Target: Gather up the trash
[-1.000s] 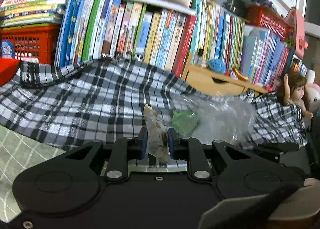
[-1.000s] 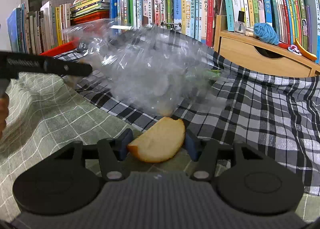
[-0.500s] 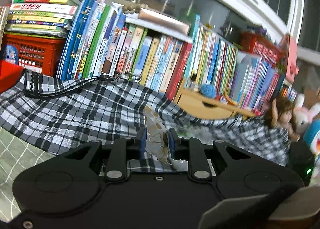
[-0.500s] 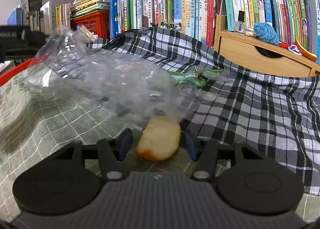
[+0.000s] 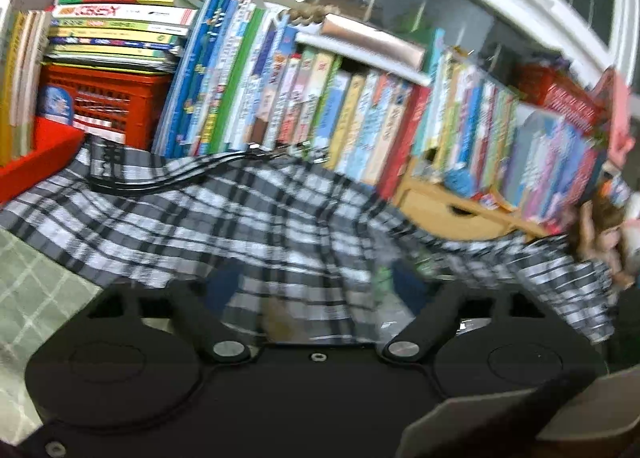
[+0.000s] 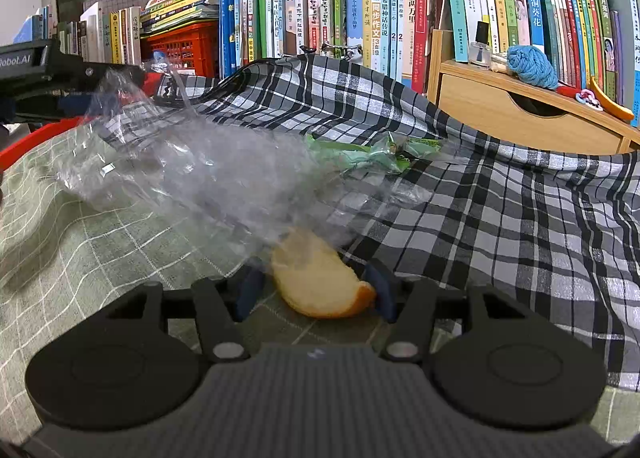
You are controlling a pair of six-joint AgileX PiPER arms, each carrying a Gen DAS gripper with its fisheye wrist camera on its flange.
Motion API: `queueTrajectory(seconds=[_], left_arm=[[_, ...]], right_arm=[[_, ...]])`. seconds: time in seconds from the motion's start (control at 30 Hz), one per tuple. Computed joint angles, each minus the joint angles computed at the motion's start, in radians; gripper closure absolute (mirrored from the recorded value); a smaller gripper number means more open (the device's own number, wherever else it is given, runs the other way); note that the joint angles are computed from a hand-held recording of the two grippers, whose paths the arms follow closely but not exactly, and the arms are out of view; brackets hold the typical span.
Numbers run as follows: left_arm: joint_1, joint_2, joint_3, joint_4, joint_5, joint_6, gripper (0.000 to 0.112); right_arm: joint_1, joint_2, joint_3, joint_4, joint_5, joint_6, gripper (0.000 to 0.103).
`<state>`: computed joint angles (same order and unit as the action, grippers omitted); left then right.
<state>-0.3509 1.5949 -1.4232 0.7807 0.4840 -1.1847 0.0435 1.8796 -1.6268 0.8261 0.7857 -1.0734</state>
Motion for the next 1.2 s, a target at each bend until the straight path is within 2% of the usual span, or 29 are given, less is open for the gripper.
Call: queueTrajectory(seconds=[0.1,0.27,0.37,0.43,0.57,0.7,0.77,0.9,0.97,1.0,1.13,1.2], left_arm=[[-0.029,0.042,-0.058,0.054,0.133,-0.017,0.021],[-0.014,0.081,-0.101,-0.004,0.201,0.045,0.021],[-0.055,0.134,-0.154,0.062,0.309,0.076,0.021],[-0.066,0.161,-0.177,0.049,0.323,0.119,0.020],[-0.054,0.182,-0.192,-0.074,0.272,0.213,0.021],[-0.091,0.235,-0.235,-0.006,0.345,0.215,0.021],[-0.092,0.241,-0.225,-0.003,0.327,0.204,0.031],[-0.088,0.251,-0.217,-0.019,0.291,0.223,0.069],[-0.084,0.244,-0.208,-0.021,0.273,0.221,0.077],[-0.082,0.239,-0.201,-0.016,0.268,0.210,0.085],[-0.069,0.215,-0.180,-0.009,0.256,0.171,0.089],[-0.069,0.198,-0.166,0.026,0.256,0.138,0.089]], right_arm=[[0.000,0.000,0.000,0.000,0.000,0.000,0.034],[0.000,0.000,0.000,0.001,0.001,-0.001,0.033],[-0.001,0.000,0.001,0.002,0.001,-0.003,0.032],[0.001,-0.002,0.003,0.000,-0.002,0.000,0.032],[0.001,-0.003,0.004,-0.001,-0.005,0.002,0.032],[0.001,-0.001,0.003,0.002,0.000,-0.002,0.030],[0.001,-0.002,0.004,0.001,0.001,-0.004,0.028],[0.000,-0.003,0.004,0.004,0.004,-0.004,0.028],[-0.001,-0.002,0.003,0.005,0.006,-0.004,0.028],[-0.001,-0.002,0.003,0.005,0.007,-0.004,0.028],[-0.001,-0.004,0.006,0.001,0.002,-0.003,0.029],[0.004,-0.012,0.017,-0.007,-0.016,-0.001,0.041]])
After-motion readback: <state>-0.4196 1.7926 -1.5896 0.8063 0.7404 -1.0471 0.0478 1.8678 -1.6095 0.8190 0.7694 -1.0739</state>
